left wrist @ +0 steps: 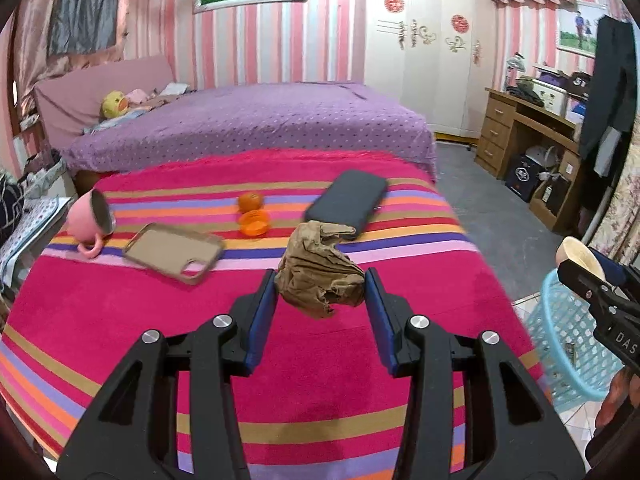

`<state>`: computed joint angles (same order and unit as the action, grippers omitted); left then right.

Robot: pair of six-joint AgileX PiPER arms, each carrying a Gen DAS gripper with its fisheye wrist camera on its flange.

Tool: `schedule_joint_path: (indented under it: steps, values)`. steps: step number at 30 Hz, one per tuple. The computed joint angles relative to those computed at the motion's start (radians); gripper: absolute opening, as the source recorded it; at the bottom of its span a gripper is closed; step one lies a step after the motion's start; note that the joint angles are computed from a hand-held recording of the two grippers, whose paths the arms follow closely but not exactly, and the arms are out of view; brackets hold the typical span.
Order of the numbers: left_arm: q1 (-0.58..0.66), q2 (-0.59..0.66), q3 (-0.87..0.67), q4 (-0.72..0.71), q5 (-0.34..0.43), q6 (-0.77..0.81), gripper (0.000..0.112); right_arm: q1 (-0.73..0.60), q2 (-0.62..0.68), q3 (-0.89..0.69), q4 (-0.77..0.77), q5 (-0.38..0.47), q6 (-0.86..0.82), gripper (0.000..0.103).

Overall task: Collect trash
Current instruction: 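Carry the cloth and cup to the blue basket and open both tools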

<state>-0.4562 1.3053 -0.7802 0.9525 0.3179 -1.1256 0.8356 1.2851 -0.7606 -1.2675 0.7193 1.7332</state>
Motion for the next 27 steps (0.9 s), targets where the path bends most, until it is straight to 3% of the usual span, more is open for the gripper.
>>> schedule_joint_path:
  steps: [7, 13, 19, 23, 27]
  values:
    - [-0.27, 0.087, -0.068, 0.237, 0.145, -0.348, 0.043, -0.068, -0.203, 0.135, 0.053, 0.076, -0.071, 0.061]
    - [-0.463, 0.224, -0.174, 0.279, 0.221, -0.457, 0.043, -0.26, -0.365, 0.239, 0.133, 0.028, -0.223, 0.061]
    - [-0.581, 0.365, -0.292, 0.262, 0.229, -0.483, 0.043, -0.603, -0.485, 0.324, 0.305, -0.176, -0.526, 0.061]
    - [-0.627, 0.452, -0.374, 0.243, 0.218, -0.462, 0.043, -0.815, -0.495, 0.357, 0.476, -0.324, -0.784, 0.061]
    - [-0.643, 0.527, -0.457, 0.174, 0.188, -0.394, 0.044, -0.936, -0.487, 0.379, 0.593, -0.375, -0.949, 0.061]
